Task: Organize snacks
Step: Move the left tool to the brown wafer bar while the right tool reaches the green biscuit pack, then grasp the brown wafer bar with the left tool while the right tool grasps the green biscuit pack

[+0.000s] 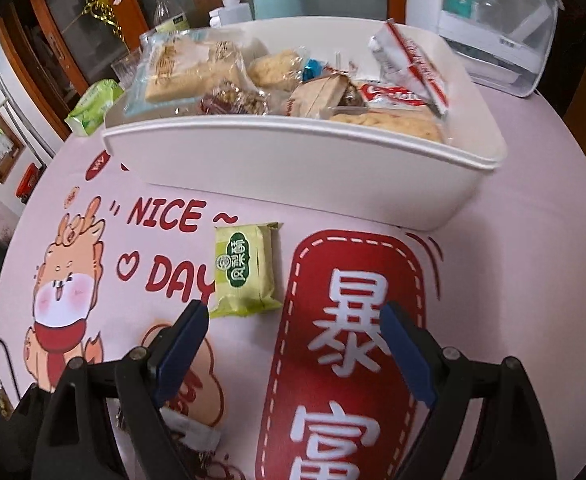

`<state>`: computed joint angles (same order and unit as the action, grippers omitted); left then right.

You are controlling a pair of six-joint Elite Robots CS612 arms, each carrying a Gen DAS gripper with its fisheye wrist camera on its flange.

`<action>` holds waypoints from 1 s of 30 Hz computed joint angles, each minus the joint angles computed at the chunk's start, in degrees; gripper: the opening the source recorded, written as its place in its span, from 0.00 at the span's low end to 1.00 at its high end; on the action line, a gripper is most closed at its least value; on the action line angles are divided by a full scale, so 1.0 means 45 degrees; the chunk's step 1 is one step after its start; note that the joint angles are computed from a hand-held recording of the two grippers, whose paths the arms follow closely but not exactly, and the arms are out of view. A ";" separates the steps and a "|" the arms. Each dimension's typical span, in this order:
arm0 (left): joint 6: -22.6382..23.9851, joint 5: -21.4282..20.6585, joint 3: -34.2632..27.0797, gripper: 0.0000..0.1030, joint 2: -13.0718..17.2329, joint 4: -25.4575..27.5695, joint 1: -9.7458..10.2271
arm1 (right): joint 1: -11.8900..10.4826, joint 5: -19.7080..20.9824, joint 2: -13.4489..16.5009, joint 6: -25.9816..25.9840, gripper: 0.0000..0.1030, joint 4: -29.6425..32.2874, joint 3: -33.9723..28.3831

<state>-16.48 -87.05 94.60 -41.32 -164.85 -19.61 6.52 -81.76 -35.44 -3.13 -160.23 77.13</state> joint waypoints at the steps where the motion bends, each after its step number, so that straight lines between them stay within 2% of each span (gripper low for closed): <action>1: 0.0049 0.0050 0.0000 0.99 0.0015 -0.0042 -0.0018 | 0.0043 -0.0037 0.0095 -0.0064 0.85 0.0086 -0.0142; 6: 0.0092 0.0569 0.0145 0.99 0.0022 -0.0324 -0.0185 | 0.0298 -0.0325 0.0557 -0.0409 0.85 0.0631 -0.0886; 10: 0.0166 0.0607 0.0211 0.99 0.0009 -0.0459 -0.0248 | 0.0487 -0.0700 0.0831 -0.0768 0.74 0.1074 -0.1313; 12: 0.0189 0.0614 0.0248 0.99 -0.0003 -0.0511 -0.0259 | 0.0604 -0.1217 0.0881 -0.1063 0.62 0.0638 -0.1268; 13: 0.0188 0.0625 0.0267 0.99 -0.0010 -0.0535 -0.0266 | 0.0591 -0.1063 0.0871 -0.1117 0.56 0.0528 -0.1223; 15: 0.0211 0.0611 0.0269 0.98 -0.0004 -0.0565 -0.0242 | 0.0584 -0.0963 0.0860 -0.1245 0.37 0.0379 -0.1178; 16: 0.0220 0.0604 0.0284 0.98 -0.0013 -0.0582 -0.0249 | 0.0593 -0.1045 0.0857 -0.1251 0.37 0.0338 -0.1163; 19: 0.0333 0.0616 0.0400 0.88 -0.0066 -0.0804 -0.0288 | 0.0497 -0.0743 0.0816 -0.1071 0.36 0.0281 -0.1052; 20: 0.0457 0.0605 0.0456 0.80 -0.0097 -0.0930 -0.0322 | 0.0473 -0.0700 0.0789 -0.1042 0.36 0.0233 -0.0985; 21: 0.0590 0.0556 0.0466 0.68 -0.0106 -0.1039 -0.0322 | 0.0453 -0.0661 0.0754 -0.1002 0.36 0.0176 -0.0899; 24: 0.0767 0.0517 0.0520 0.47 -0.0161 -0.1172 -0.0371 | 0.0342 -0.0372 0.0597 -0.0846 0.36 0.0113 -0.0618; 26: 0.0643 0.0481 0.0533 0.40 -0.0179 -0.1228 -0.0340 | 0.0254 -0.0204 0.0426 -0.0758 0.36 0.0059 -0.0338; 30: 0.0230 -0.0070 0.0427 0.35 -0.0168 -0.1106 -0.0129 | 0.0143 -0.0089 0.0191 -0.0669 0.36 -0.0139 0.0141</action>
